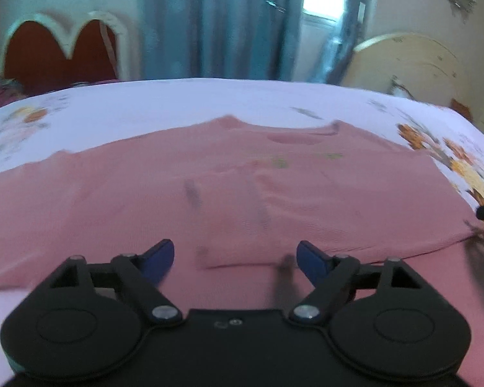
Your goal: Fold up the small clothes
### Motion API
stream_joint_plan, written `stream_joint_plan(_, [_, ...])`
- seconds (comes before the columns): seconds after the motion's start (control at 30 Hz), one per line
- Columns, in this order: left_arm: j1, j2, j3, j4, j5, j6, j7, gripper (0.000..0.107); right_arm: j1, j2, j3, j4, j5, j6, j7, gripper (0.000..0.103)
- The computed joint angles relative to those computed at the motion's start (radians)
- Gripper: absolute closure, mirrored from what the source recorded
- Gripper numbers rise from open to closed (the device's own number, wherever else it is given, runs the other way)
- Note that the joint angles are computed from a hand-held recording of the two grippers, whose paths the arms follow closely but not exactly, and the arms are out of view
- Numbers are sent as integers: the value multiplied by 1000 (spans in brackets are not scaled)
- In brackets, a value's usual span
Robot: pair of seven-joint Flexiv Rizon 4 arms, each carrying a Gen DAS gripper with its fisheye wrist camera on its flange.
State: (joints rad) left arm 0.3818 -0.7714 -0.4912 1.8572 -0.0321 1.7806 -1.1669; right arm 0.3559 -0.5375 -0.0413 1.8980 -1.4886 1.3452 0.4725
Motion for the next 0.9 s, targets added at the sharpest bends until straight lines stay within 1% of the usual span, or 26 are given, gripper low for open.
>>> stream_joint_plan(0.03, [18,10,0,15,-3,9,-9,26,17,12,4,12,17,-42,-6,65])
stream_joint_plan(0.07, [31,19,6,30,-6,28,-23,27,25,18,11,13,4,-85,5,36])
stream_joint_plan(0.1, [50,28,16,50,-8,57,-45,28,42,28,-14,15,-74,-91,72,12])
stream_joint_plan(0.13, [65,37,26,62,-8,75,-67,31,33,30,-22,7,-153,-59,135,13])
stream_joint_plan(0.17, [80,47,42,75,-12,91,-97,34,10,21,2,-6,-167,-45,143,14])
stream_joint_plan(0.2, [98,56,58,85,-19,102,-131,36,0,11,18,-18,-154,-37,131,23])
stream_joint_plan(0.23, [132,60,62,93,-27,105,-169,41,-7,0,32,-28,-134,-34,116,36])
stream_joint_plan(0.3, [195,67,67,98,-45,78,-236,51,-15,-28,44,-52,-95,-7,116,44])
stream_joint_plan(0.33, [220,71,79,96,-65,65,-272,59,-14,-42,48,-63,-63,7,112,44])
stream_joint_plan(0.37, [255,68,76,95,-75,68,-304,60,-6,-54,49,-73,-22,11,90,44])
stream_joint_plan(0.43, [345,46,40,85,-73,97,-369,60,24,-71,36,-94,23,13,56,44])
stream_joint_plan(0.47, [377,34,30,73,-69,100,-396,60,39,-79,30,-105,43,13,34,44])
stream_joint_plan(0.5, [426,6,-5,53,-55,104,-420,60,53,-90,25,-119,65,13,7,44])
stream_joint_plan(0.53, [490,-34,-61,26,-31,107,-445,60,70,-98,22,-133,93,7,-23,44])
stream_joint_plan(0.6, [562,-99,-136,-20,-3,110,-489,61,97,-113,13,-156,140,1,-64,44])
stream_joint_plan(0.63, [570,-120,-141,-48,-6,111,-513,61,111,-120,8,-168,162,-5,-81,44])
stream_joint_plan(0.67, [560,-130,-125,-73,-16,115,-540,61,123,-125,4,-177,188,-12,-101,44])
stream_joint_plan(0.7, [570,-154,-134,-92,-12,132,-567,61,134,-129,-1,-185,211,-16,-118,44])
stream_joint_plan(0.8, [658,-261,-244,-139,49,159,-636,63,166,-136,-17,-202,273,-31,-170,44])
stream_joint_plan(0.83, [686,-296,-286,-150,77,161,-653,75,175,-139,-24,-207,291,-34,-186,44])
stream_joint_plan(0.87, [730,-341,-347,-161,123,147,-657,95,185,-139,-33,-208,305,-35,-197,44])
stream_joint_plan(0.9, [762,-388,-396,-168,189,174,-673,95,194,-138,-43,-207,318,-33,-206,44])
